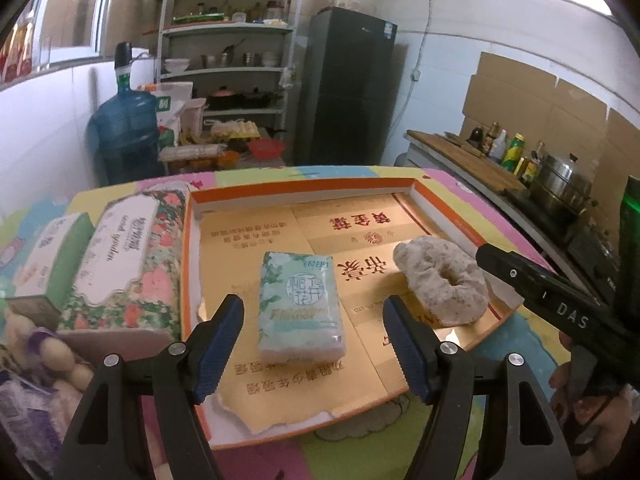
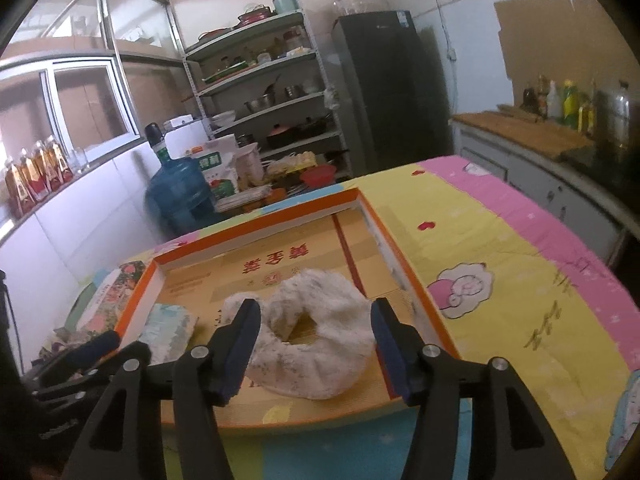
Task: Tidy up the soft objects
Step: 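Lower both items into the orange box and open both tools, then move both open tools back over the pile of soft items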
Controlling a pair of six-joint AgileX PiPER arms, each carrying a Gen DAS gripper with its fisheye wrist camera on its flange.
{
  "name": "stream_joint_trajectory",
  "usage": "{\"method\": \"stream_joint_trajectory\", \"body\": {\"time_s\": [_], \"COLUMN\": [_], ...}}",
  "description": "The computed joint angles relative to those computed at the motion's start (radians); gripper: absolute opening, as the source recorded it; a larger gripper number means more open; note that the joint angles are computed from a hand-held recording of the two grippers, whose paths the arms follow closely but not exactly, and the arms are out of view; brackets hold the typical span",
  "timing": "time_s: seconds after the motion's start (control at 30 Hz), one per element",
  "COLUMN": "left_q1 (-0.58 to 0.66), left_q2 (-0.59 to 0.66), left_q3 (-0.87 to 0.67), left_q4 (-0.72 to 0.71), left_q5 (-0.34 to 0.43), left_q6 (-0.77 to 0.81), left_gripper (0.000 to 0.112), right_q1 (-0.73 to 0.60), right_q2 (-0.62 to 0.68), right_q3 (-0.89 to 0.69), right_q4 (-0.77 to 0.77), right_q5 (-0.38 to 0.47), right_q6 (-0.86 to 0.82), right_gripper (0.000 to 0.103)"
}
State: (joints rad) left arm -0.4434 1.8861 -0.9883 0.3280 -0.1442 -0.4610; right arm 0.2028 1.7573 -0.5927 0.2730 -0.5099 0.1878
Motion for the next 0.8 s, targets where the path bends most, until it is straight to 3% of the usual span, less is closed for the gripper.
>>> {"method": "stream_joint_trajectory", "body": {"time_s": [0.13,0.27,0.47,0.8], "left_q1": [0.009,0.030,0.090,0.258], "left_q2": [-0.067,-0.128,-0.220,-0.345], "left_q3": [0.060,0.121,0.221,0.335], "left_q4": [-0.140,-0.158,-0.069,0.248], "left_q5": [-0.017,-0.057,-0.112,-0.161], "left_q6": [0.156,0.183,0.116,-0.176], "left_gripper": [0.074,0.074,0.074,0.074], "right_q1": [0.047,0.087,0.182,0.370], "right_q2": [-0.038,-0.074,-0.110,-0.128], "right_q3": [0.022,0.040,0.042,-0.020], "right_q4": [0.143,0.203,0.326,0.611], "right_q5": [-0.014,-0.021,-0.026,-0.038], "right_q6": [-0.111,-0.146,-0.235,-0.482], "right_gripper": [0.057,0.057,0.057,0.057]}}
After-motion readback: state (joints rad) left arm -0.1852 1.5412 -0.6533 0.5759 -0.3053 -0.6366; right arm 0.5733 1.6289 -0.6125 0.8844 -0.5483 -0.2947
